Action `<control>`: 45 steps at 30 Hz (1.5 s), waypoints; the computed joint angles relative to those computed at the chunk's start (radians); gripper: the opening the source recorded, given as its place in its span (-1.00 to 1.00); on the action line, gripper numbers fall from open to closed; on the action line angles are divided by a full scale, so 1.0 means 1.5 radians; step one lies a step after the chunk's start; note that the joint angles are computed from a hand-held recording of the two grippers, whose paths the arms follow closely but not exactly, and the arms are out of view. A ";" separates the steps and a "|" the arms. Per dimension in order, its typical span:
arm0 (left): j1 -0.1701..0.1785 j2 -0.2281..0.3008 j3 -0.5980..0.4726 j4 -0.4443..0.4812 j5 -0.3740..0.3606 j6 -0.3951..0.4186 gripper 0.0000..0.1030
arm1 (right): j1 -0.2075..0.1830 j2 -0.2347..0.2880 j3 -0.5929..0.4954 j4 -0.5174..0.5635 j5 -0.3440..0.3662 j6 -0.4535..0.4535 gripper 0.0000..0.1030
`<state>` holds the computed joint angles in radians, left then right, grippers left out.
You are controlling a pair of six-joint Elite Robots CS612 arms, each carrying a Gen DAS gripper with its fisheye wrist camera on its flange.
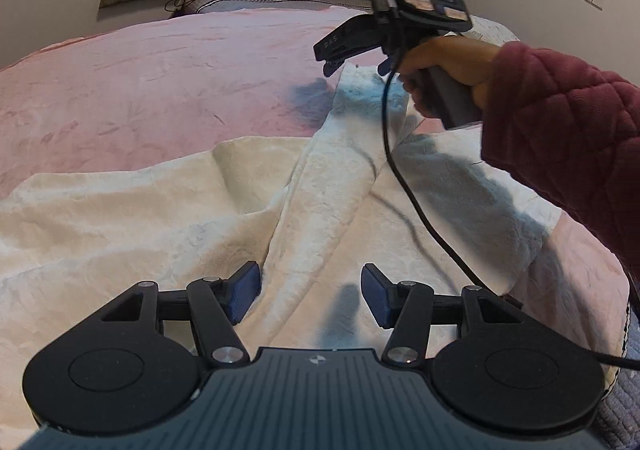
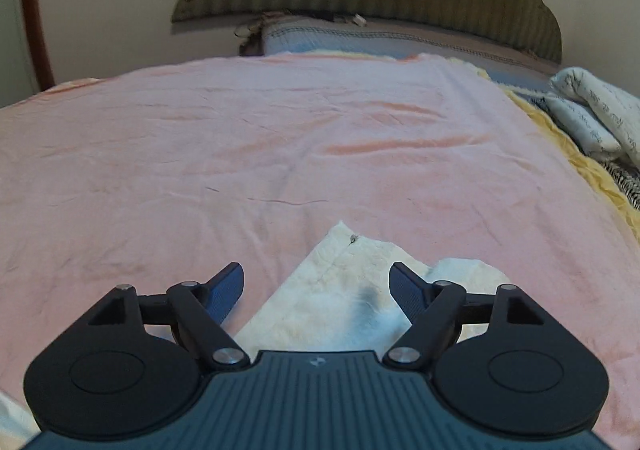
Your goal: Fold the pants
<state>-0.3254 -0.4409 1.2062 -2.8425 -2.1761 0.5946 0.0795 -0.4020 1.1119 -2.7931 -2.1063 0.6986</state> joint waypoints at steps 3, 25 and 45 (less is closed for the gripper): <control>0.001 0.006 -0.004 -0.010 -0.009 -0.002 0.16 | -0.009 0.016 -0.023 0.040 0.015 0.042 0.49; -0.014 -0.005 0.052 -0.123 0.034 0.098 -0.66 | 0.029 -0.121 0.440 -0.495 -0.029 0.341 -0.77; 0.011 -0.038 0.063 -0.097 -0.050 0.131 -0.89 | 0.044 -0.102 0.463 -0.761 -0.038 0.288 -0.85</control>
